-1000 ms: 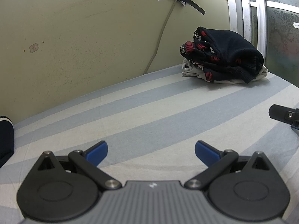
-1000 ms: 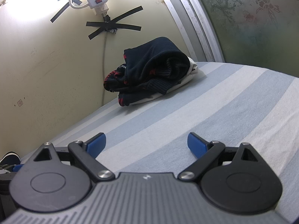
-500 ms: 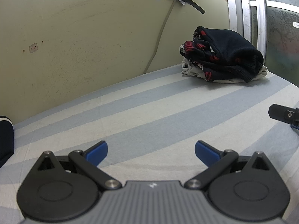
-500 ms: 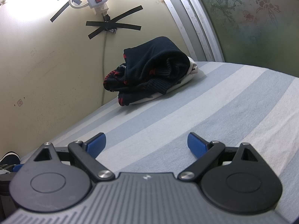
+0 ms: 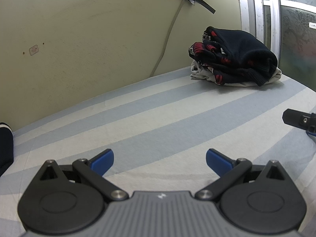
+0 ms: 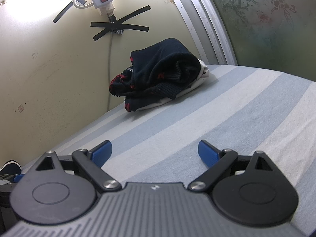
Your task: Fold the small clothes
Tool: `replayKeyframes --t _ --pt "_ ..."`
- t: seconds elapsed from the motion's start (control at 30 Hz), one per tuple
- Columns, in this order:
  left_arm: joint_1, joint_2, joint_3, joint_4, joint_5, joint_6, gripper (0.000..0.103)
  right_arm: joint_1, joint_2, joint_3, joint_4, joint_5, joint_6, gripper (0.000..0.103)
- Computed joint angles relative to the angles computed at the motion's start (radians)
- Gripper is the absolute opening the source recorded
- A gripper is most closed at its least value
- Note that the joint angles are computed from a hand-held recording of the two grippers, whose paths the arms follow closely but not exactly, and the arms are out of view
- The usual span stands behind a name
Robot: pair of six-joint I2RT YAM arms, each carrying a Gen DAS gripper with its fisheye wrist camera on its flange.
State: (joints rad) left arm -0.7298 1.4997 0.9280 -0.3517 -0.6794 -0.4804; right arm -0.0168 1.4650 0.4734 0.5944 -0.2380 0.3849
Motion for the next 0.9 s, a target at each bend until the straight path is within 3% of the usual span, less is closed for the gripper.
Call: replayKeyframes --t 0.9 --pt "0.003 0.003 -0.001 -0.003 0.003 -0.005 0.103 -0.003 -0.002 -0.004 0.005 -0.002 0.002 0.096"
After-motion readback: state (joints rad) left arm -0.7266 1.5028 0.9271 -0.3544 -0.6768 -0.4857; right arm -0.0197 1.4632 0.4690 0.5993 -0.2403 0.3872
